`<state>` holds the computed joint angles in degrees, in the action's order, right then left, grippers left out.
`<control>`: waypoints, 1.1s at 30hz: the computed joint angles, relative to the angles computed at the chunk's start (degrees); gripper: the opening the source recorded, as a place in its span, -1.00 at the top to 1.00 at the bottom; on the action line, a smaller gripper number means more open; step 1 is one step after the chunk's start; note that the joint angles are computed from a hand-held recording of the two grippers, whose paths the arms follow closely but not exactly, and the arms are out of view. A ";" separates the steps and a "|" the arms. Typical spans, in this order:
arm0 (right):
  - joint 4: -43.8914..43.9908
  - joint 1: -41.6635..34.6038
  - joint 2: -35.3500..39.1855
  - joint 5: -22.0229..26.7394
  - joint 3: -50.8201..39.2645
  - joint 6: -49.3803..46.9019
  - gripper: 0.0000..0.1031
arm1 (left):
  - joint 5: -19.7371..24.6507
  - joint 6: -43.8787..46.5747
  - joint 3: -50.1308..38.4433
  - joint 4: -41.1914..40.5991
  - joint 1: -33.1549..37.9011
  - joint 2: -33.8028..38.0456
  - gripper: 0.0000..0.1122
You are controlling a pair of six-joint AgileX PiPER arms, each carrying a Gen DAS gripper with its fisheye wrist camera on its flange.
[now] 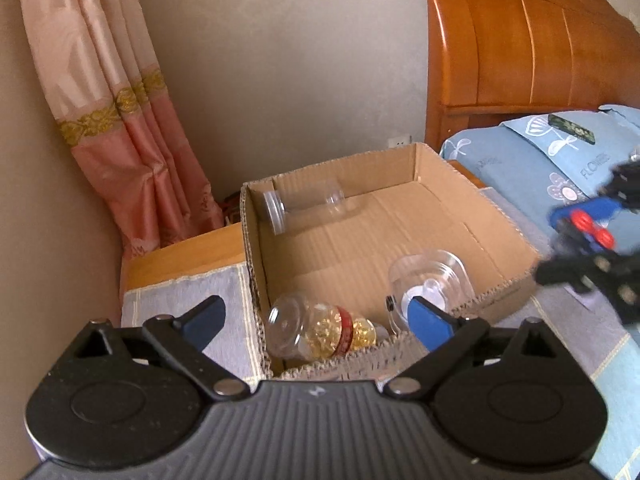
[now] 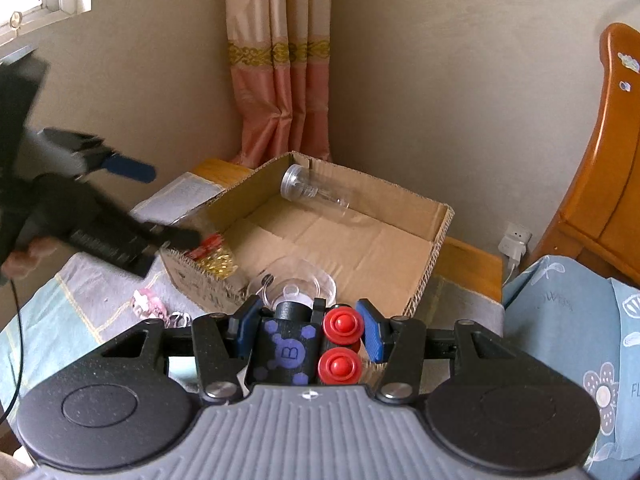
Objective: Organize rigid objects
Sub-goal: 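Carry the capsule jar and black cube into the box and release them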
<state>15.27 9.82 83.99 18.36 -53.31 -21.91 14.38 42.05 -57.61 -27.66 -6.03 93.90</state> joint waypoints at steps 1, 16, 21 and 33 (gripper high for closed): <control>-0.47 -0.05 0.85 0.42 -1.14 0.43 -0.09 | -0.05 1.90 0.94 -2.00 0.38 -0.79 -0.74; -12.38 -0.14 19.47 7.90 -27.13 15.90 -0.27 | 1.81 25.37 11.17 -23.66 6.90 -8.78 -0.75; -14.21 0.25 19.49 7.67 -26.62 18.14 -0.60 | 2.38 29.75 12.38 -28.09 7.75 -8.77 -0.75; -19.79 2.80 11.38 3.95 -14.51 25.57 -0.95 | 1.21 32.16 15.37 -32.60 7.01 -9.97 -0.75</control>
<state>-4.53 12.62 95.37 22.31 -67.82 3.65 15.58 74.22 -42.24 -60.27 0.98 83.92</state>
